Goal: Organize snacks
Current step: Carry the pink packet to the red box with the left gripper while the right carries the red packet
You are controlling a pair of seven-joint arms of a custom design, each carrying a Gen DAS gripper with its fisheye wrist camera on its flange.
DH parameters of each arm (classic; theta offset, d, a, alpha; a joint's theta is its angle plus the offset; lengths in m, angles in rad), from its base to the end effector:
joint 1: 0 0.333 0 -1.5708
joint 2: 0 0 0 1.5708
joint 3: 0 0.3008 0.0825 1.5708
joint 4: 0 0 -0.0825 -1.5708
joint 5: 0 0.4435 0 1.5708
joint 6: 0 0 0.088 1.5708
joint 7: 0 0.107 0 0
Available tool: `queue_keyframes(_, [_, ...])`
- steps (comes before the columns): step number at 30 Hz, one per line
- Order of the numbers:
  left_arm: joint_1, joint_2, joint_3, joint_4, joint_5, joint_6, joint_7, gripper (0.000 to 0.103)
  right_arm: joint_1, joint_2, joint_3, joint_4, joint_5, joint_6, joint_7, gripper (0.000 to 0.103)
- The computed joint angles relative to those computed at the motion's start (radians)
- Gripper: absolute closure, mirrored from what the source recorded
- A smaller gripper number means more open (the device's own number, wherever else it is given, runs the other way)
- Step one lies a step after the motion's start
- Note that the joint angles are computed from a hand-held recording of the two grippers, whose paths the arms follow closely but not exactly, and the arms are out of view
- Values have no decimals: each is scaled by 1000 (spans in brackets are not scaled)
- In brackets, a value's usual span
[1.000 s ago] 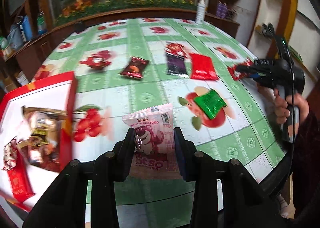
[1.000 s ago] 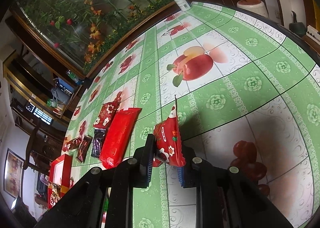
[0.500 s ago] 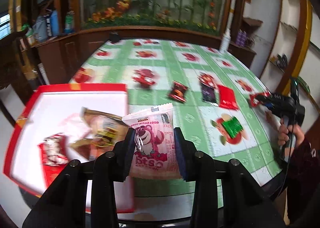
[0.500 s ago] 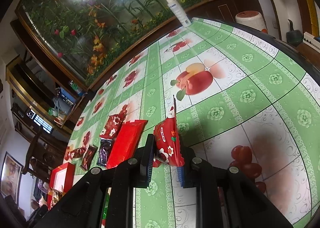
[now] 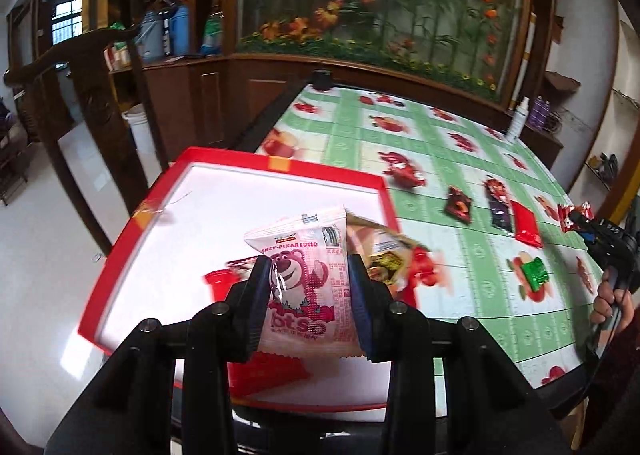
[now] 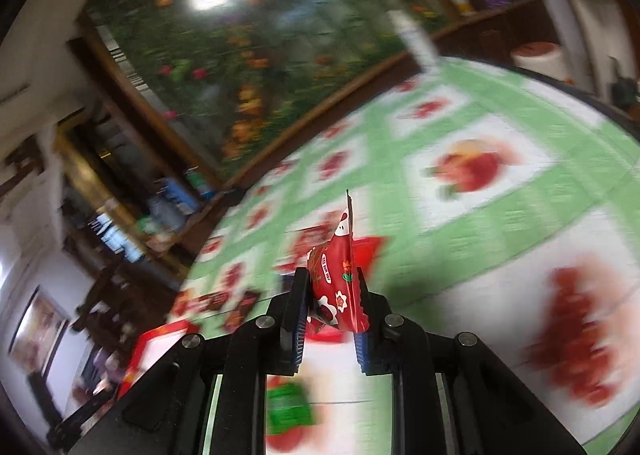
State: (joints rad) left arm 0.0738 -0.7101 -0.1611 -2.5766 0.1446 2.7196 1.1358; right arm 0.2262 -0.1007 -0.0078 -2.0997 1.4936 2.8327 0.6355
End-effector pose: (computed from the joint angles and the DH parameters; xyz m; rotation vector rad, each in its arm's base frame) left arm 0.4526 -0.0508 0.5554 -1.8936 1.4962 -0.7855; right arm 0.6049 0.0818 0.4816 -1.3136 1.5162 -0.1989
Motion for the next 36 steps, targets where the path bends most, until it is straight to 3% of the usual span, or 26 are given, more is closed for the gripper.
queue_keyframes(12, [-12,-29,41,-37,-37,-29,41,67,89,160,114,196,-190,-263,84,84])
queue_keyframes(20, [0,21,48,1,-40,-28,85,67,140,279,196,360,-295,-333,100,84])
queue_keyframes(24, [4,57,53,28,-55,-36,90,67,171,338,225,431,-397,-313,153,79])
queue_keyframes(26, [28,61,34,34,-41,-46,61,61,177,360,239,459,-440,-310,181,79])
queue_keyframes(28, [36,59,30,34,-34,-50,44,49,174,362,246,462,-467,-302,194,68])
queue_keyframes(30, [44,47,24,26,-21,-49,31,49,165,352,254,444,-453,-254,160,58])
queue_keyframes(36, [29,21,23,7,-14,-48,11,48,113,289,228,347,-373,-186,156,57])
